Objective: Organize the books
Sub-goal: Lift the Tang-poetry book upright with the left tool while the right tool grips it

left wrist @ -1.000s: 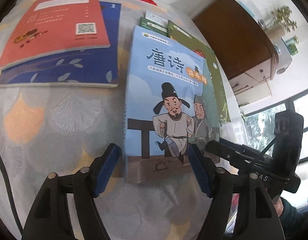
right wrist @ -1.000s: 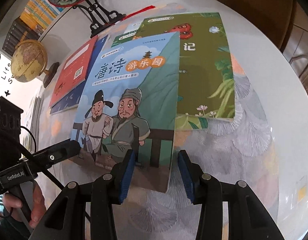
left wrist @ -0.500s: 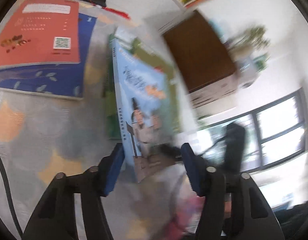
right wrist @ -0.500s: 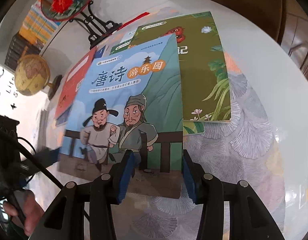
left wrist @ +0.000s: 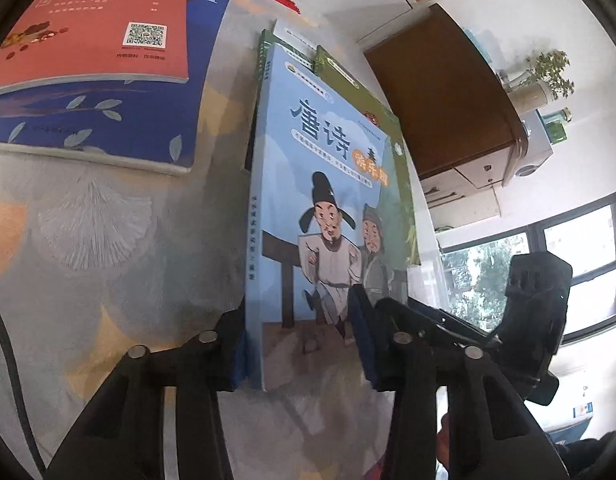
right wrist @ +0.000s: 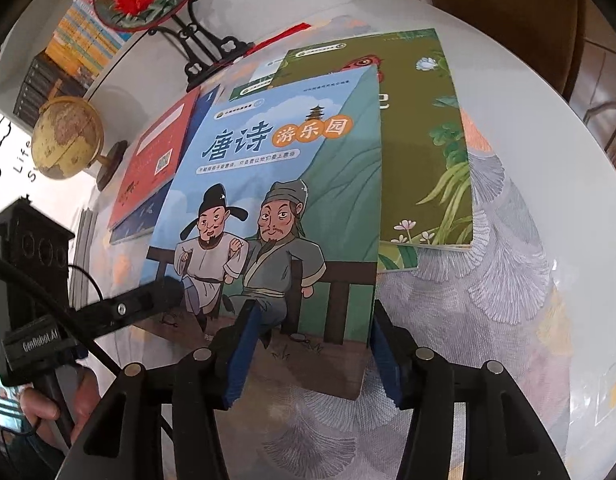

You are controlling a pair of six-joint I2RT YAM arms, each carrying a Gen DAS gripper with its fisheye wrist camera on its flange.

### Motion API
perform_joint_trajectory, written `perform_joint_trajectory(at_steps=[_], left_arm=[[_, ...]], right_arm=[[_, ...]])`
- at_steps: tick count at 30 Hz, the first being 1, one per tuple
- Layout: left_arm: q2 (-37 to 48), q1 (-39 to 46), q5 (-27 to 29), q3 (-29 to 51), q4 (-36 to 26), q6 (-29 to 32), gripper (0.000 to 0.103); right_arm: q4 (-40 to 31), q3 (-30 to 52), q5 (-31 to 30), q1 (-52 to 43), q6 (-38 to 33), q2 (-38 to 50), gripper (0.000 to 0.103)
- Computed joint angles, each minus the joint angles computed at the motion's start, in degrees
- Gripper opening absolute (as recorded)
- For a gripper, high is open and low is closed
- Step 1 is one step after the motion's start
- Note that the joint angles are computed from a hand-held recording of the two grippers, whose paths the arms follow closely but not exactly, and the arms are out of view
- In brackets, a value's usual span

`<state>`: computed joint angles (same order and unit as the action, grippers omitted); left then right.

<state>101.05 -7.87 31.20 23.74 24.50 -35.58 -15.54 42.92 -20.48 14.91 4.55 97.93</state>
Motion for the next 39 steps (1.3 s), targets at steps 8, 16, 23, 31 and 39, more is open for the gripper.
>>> perform_joint_trajectory(at_steps=[8, 16, 23, 31, 39], left_arm=[[-13.14, -3.65, -6.11, 1.37, -16.51, 10.07, 0.028], [-8.55, 11.28, 14.13, -2.06, -15.6, 11.99, 0.028], [-0.55, 8.66, 13.08, -1.68, -8.51, 10.22, 0.028], [-4.22, 8.29, 22.78, -5.9, 5.15, -2.26, 0.029], [7.16, 6.66, 22.1, -12.43, 33.92, -21.22, 0.028]], right_arm=[[-4.94, 1.04, 1.84, 1.5, -6.73, -4.51, 0.035], [-16.42, 5.13, -9.17, -5.0, -17.45, 3.34, 0.043], [-5.92, 3.23, -11.52, -5.37, -10.74, 6.31, 0.041], [-17.03, 5.91, -22.4, -6.35, -18.33, 5.8, 0.042], [-9.31, 9.42, -39.21, -10.27, -8.59, 21.71, 0.043]])
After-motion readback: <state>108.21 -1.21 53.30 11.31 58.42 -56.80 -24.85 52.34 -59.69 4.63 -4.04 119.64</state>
